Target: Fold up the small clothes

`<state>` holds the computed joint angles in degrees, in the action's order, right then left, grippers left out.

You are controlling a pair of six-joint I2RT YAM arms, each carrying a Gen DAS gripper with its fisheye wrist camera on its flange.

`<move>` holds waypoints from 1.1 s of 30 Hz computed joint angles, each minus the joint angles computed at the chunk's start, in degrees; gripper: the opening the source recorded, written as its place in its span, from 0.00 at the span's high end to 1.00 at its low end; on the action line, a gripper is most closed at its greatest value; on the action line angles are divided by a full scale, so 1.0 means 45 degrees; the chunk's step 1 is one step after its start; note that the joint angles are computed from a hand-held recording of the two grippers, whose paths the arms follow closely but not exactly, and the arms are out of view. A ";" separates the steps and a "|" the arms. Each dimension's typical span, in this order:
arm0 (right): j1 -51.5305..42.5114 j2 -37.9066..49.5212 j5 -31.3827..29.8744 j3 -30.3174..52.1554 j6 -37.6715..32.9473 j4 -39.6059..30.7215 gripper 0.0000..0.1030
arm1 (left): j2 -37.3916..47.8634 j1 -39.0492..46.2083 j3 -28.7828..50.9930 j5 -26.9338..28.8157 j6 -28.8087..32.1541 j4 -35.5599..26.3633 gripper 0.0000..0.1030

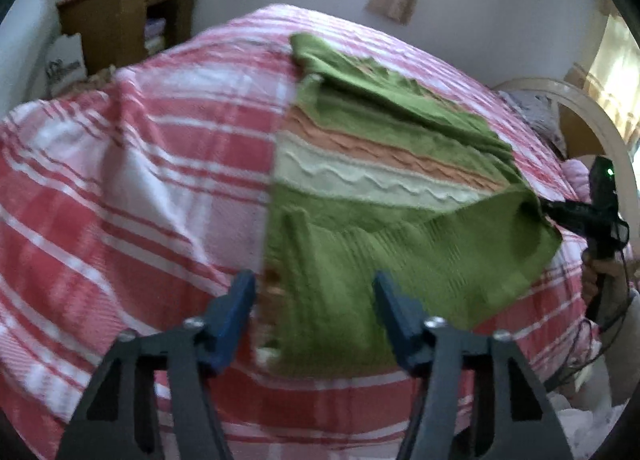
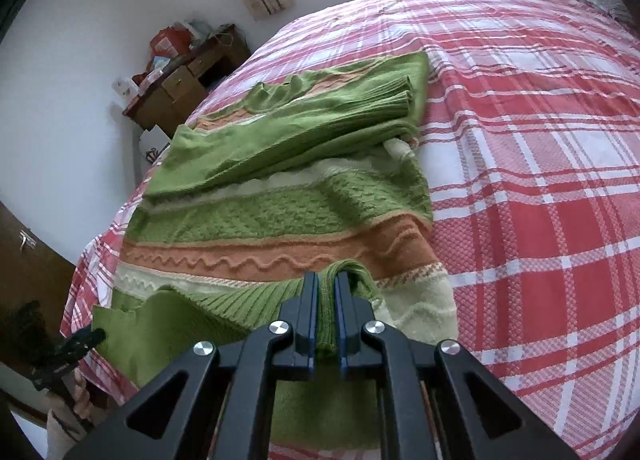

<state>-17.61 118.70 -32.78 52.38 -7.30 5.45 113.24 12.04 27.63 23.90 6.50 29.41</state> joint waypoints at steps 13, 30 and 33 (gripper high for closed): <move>-0.0335 -0.0990 -0.0860 -0.0784 0.0322 0.0878 0.93 | -0.1177 -0.0558 -0.0050 -0.0076 -0.0471 0.0265 0.94; -0.1431 -0.1763 -0.1649 -0.0752 -0.0480 0.0805 0.47 | 0.0509 -0.1851 0.3563 -0.1634 -0.0444 -0.1440 0.96; -0.0885 -0.1816 -0.1066 -0.1280 -0.1454 0.1544 0.30 | 0.0670 -0.1715 0.3582 -0.1362 -0.0357 -0.1841 0.93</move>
<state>-21.60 110.53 -37.58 46.62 -13.84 12.40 116.26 4.32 43.75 17.77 4.90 21.12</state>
